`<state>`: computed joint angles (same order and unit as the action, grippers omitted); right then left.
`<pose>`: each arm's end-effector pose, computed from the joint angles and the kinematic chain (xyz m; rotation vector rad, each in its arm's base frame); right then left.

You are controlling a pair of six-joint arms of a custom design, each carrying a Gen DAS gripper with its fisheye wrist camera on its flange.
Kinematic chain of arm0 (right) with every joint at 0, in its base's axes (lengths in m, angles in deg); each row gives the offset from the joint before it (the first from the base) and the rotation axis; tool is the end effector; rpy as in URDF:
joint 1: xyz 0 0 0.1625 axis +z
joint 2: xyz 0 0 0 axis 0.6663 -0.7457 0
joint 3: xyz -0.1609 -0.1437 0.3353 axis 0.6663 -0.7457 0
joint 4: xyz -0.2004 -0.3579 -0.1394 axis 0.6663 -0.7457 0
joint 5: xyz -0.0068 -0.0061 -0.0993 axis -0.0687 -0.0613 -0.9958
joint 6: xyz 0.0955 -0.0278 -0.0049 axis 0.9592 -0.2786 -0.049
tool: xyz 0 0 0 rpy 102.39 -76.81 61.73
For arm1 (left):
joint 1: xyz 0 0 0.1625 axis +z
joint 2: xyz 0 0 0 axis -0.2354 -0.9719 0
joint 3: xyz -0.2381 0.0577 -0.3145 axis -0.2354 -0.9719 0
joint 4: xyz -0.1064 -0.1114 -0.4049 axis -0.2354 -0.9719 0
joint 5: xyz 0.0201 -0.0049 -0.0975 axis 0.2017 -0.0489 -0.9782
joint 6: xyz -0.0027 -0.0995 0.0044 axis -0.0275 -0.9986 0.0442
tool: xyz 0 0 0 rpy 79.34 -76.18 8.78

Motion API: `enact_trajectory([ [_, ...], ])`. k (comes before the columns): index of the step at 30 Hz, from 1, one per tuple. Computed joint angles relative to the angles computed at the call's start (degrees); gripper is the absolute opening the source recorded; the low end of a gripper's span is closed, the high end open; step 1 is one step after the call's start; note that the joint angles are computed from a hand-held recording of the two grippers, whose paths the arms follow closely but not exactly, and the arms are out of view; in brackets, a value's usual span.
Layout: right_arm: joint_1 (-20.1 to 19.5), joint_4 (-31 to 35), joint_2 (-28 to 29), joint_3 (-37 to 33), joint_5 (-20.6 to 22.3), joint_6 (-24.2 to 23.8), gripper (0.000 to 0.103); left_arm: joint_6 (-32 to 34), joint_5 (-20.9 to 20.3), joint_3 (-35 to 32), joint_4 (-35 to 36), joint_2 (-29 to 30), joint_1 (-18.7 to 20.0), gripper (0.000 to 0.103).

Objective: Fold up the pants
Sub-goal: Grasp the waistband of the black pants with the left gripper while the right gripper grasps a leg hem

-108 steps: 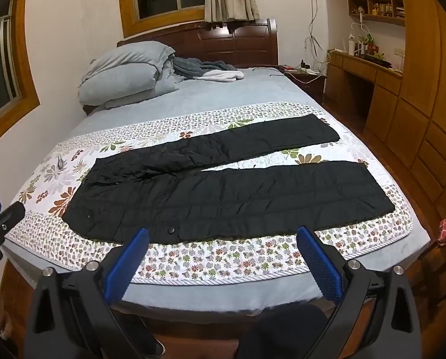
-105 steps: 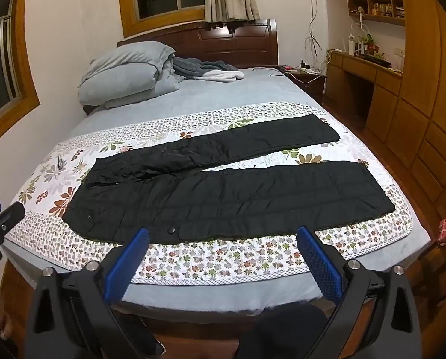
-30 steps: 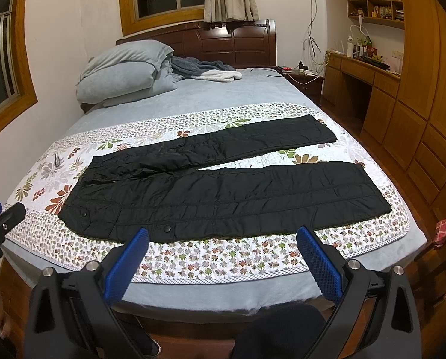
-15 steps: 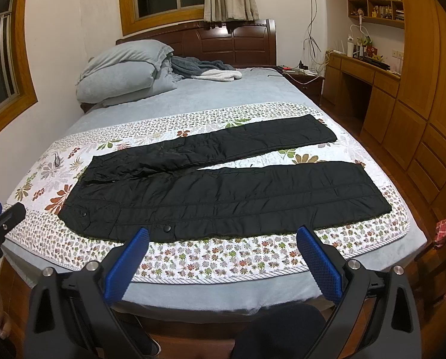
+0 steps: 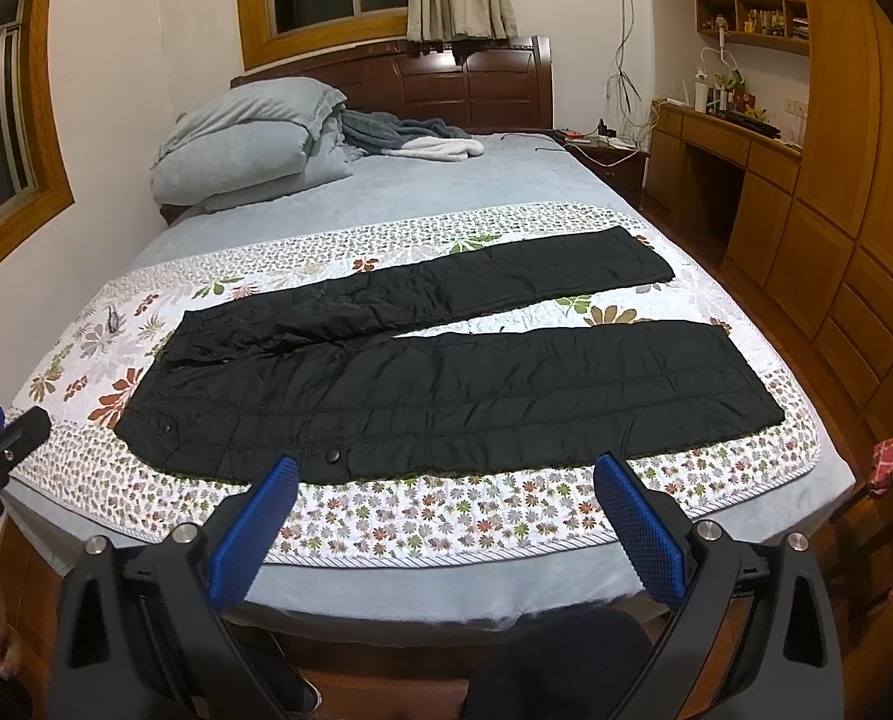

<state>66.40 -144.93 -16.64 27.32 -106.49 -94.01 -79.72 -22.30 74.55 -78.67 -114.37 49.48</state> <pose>0.2370 -0.5336 0.3698 0.1345 -2.1810 1.0341 -0.3728 -0.5352 0.2279 0.6096 2.2436 -0.9677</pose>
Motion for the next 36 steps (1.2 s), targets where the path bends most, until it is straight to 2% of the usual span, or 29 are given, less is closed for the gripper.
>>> enact_trajectory([
  [5, -0.3, -1.0, 0.3, -0.2, 0.2, -0.7, 0.100, 1.0, -3.7, 0.0, -0.6, -0.8, 1.3, 0.100],
  [7, -0.8, -2.8, 0.3, 0.0, 1.2, -1.8, 0.100, 0.9, -7.9, -0.7, 0.0, -1.1, 2.9, 0.100],
  [8, -1.7, -3.4, -0.1, 0.3, 3.3, -2.7, 0.100, 1.3, -10.5, -0.9, -0.3, -1.4, 4.2, 0.100],
  [10, -3.7, -0.2, -1.1, -0.1, 6.3, -1.6, 0.100, 0.0, -15.7, -3.1, 2.4, -1.2, 7.9, 0.100],
  [11, -5.1, 2.6, -1.7, -0.5, 8.5, -0.2, 0.100, -0.2, -18.5, -4.3, 3.1, -1.1, 10.2, 0.100],
  [12, -7.7, 6.2, -3.0, -0.9, 12.8, 1.6, 0.100, -0.9, -21.0, -6.1, 4.2, -0.8, 13.2, 0.100],
  [14, -12.1, 11.5, -4.3, -2.2, 17.7, 4.7, 0.100, -1.9, -23.2, -9.3, 6.4, 0.2, 17.2, 0.100],
  [16, -16.2, 14.7, -5.3, -3.2, 22.1, 6.2, 0.100, -3.7, -23.4, -13.0, 7.5, 1.9, 21.4, 0.100],
  [18, -20.1, 17.0, -5.5, -4.3, 24.6, 7.6, 0.100, -3.0, -23.9, -15.1, 4.4, 3.3, 24.8, 0.100],
  [19, -22.2, 18.2, -5.5, -5.0, 26.0, 8.2, 0.100, -2.9, -24.6, -16.8, 5.3, 4.0, 26.2, 0.100],
  [20, -23.2, 19.0, -5.4, -5.5, 26.5, 8.9, 0.100, -2.9, -27.8, -20.1, 8.6, 5.5, 28.5, 0.100],
  [22, -26.5, 20.0, -5.7, -6.0, 29.6, 9.9, 0.100, -4.8, -31.6, -25.9, 15.5, 8.3, 31.4, 0.100],
  [27, -32.0, 20.2, -6.3, -6.1, 35.5, 11.3, 0.100, -6.7, -34.8, -31.6, 17.6, 12.6, 35.3, 0.100],
  [32, -36.3, 19.9, -7.3, -5.9, 42.1, 12.5, 0.100, -8.2, -37.0, -37.6, 21.8, 17.3, 37.4, 0.100],
  [36, -40.9, 20.6, -8.8, -6.0, 50.0, 16.0, 0.100, -10.7, -37.4, -40.8, 22.3, 20.0, 38.3, 0.100],
])
